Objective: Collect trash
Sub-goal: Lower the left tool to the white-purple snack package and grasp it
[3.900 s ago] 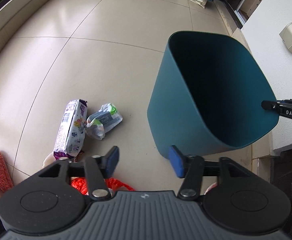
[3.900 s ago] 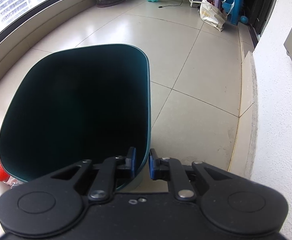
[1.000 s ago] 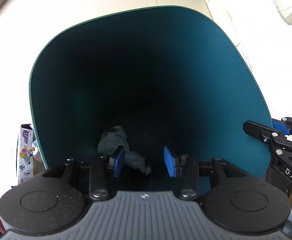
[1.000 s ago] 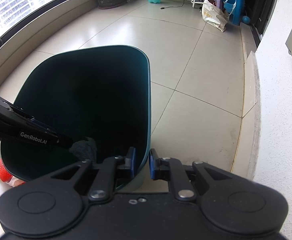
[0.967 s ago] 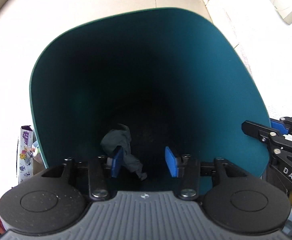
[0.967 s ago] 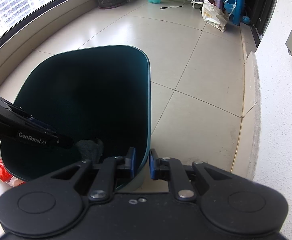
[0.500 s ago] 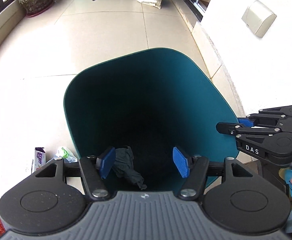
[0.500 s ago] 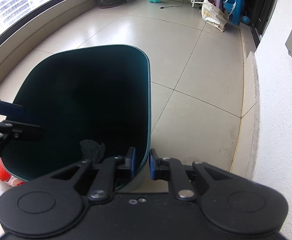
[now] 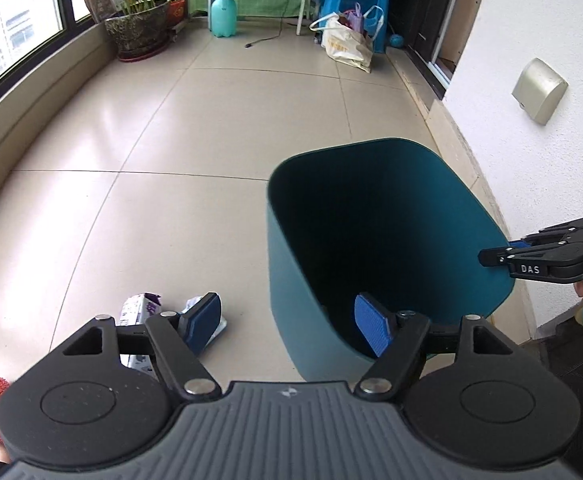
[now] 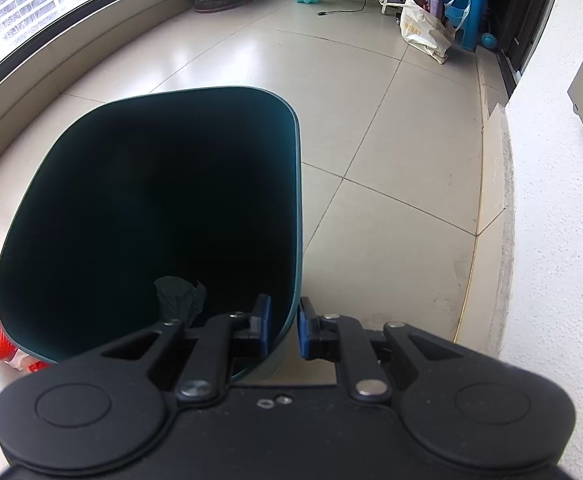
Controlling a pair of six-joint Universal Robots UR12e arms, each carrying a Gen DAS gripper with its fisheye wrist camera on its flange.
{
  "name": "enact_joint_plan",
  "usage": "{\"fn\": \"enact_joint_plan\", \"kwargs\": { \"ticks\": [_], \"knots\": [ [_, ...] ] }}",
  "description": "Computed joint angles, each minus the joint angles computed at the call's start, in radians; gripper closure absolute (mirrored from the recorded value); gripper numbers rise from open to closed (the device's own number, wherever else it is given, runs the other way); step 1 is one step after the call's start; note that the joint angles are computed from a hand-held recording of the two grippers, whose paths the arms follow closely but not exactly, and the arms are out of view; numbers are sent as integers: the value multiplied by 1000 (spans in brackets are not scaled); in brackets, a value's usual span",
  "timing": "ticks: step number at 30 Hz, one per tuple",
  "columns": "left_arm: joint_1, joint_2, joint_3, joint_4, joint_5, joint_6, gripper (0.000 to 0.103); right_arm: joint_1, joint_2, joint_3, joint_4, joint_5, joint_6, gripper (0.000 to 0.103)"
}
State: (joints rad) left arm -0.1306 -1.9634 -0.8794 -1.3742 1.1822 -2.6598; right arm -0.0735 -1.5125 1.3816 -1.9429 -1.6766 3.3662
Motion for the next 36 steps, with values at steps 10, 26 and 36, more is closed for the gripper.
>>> {"fn": "enact_joint_plan", "kwargs": {
  "ticks": [10, 26, 36],
  "knots": [
    [59, -76, 37, 62, 49, -66, 21, 0, 4, -6, 6, 4, 7, 90],
    [104, -250, 112, -75, 97, -133, 20, -7, 2, -14, 29, 16, -35, 89],
    [80, -293, 108, -48, 232, -82, 20, 8, 15, -27, 42, 0, -33, 89]
  ]
}}
